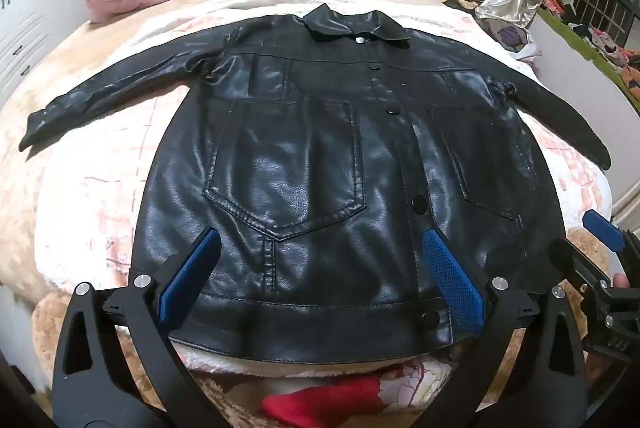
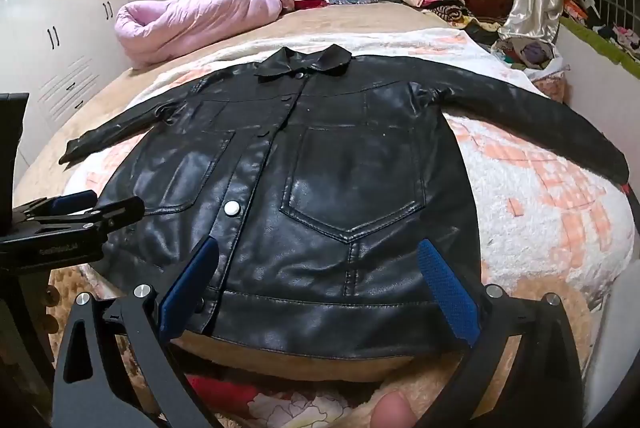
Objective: Fold large clothes
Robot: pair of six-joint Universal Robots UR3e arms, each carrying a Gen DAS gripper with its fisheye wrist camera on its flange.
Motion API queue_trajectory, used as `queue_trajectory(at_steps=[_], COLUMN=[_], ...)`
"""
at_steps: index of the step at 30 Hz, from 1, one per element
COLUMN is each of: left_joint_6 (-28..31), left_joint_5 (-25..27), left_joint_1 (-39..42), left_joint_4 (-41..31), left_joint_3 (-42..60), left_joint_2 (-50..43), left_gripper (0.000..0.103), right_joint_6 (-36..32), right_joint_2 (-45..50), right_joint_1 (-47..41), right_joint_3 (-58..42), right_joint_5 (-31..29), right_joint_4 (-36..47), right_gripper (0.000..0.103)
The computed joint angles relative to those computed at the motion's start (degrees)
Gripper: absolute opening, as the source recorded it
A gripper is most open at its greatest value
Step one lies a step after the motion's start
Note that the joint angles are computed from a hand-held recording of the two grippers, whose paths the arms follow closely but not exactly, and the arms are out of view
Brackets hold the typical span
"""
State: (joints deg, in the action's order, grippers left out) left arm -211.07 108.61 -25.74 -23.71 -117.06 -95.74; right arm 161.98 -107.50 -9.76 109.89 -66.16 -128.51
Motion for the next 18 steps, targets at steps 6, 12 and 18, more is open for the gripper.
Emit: queue_trajectory(at_steps=[6, 12, 18], left_joint_6=[0.04, -0.09, -0.4], left_joint_5=[-0.53, -0.58, -0.42], left_joint_1=[0.23, 0.34, 0.09], left_joint_4=[1.06, 1.04, 1.25], left_joint_3=[-0.54, -0.16, -0.35], left_joint_2=[0.12, -0.19, -0.01], left_gripper=[0.095, 0.095, 0.095], right_joint_6=[-0.43, 0.21, 0.24], right_joint_2=[0.29, 0.15, -0.67], right_joint_1=[0.25, 0.51, -0.17], right_joint_3=[-0.31, -1.14, -0.07], right_joint_5=[-0.34, -0.1, 0.51], right_joint_4=[0.55, 1.34, 0.61], right_gripper=[0.099, 0.099, 0.099])
